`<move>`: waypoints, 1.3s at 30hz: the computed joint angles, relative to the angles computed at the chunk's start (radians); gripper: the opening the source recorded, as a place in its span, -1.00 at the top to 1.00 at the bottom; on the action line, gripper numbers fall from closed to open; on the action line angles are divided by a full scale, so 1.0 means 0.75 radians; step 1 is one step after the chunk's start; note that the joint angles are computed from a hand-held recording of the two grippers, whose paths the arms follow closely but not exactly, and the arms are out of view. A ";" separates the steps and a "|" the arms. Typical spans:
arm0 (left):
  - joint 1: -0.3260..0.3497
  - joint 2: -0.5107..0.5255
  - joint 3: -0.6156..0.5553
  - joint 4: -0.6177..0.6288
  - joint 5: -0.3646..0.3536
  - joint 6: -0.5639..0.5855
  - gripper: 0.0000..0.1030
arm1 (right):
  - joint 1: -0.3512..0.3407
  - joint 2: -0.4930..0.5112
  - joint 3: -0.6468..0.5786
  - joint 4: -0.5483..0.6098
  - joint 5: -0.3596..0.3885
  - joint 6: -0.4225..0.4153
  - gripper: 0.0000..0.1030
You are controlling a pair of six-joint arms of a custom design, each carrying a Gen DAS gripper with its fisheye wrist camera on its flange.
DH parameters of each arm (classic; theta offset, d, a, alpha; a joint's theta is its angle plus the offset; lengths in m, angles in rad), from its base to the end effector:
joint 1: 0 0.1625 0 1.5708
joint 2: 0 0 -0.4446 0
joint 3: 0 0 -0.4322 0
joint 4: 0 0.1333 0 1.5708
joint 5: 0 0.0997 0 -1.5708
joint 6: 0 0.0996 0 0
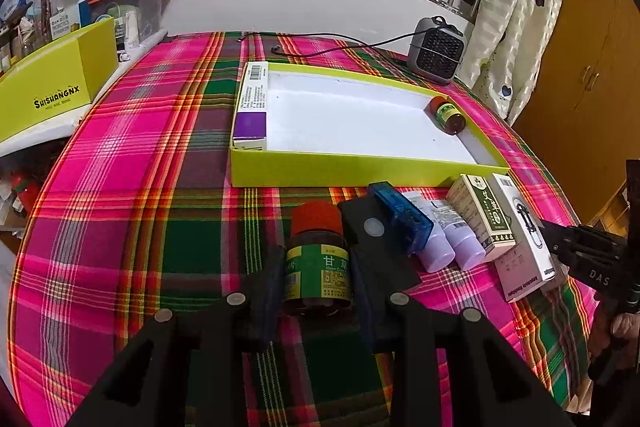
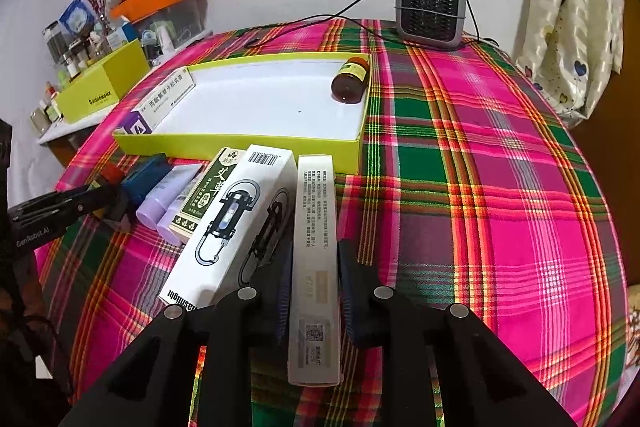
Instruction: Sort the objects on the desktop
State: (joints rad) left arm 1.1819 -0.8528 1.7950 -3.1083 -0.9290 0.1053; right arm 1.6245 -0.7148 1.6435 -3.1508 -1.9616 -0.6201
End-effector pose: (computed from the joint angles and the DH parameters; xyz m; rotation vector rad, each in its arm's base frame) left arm -0.0770 -0.6967 0.1376 0.3583 2.4451 -0.8621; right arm 0.1344 -0.7236 0.0950 0.6719 -2.4262 0.6755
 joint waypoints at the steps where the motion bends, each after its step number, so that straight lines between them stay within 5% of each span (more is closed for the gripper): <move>1: 0.000 -0.001 0.001 -0.002 -0.004 0.000 0.36 | -0.001 -0.005 0.010 -0.006 0.005 0.005 0.56; 20: -0.042 -0.012 -0.018 -0.070 -0.026 0.085 0.36 | -0.011 -0.131 0.138 -0.152 0.156 0.069 0.57; 39: -0.049 0.017 -0.086 -0.107 -0.086 0.144 0.36 | -0.003 -0.115 0.072 -0.124 0.284 0.119 0.57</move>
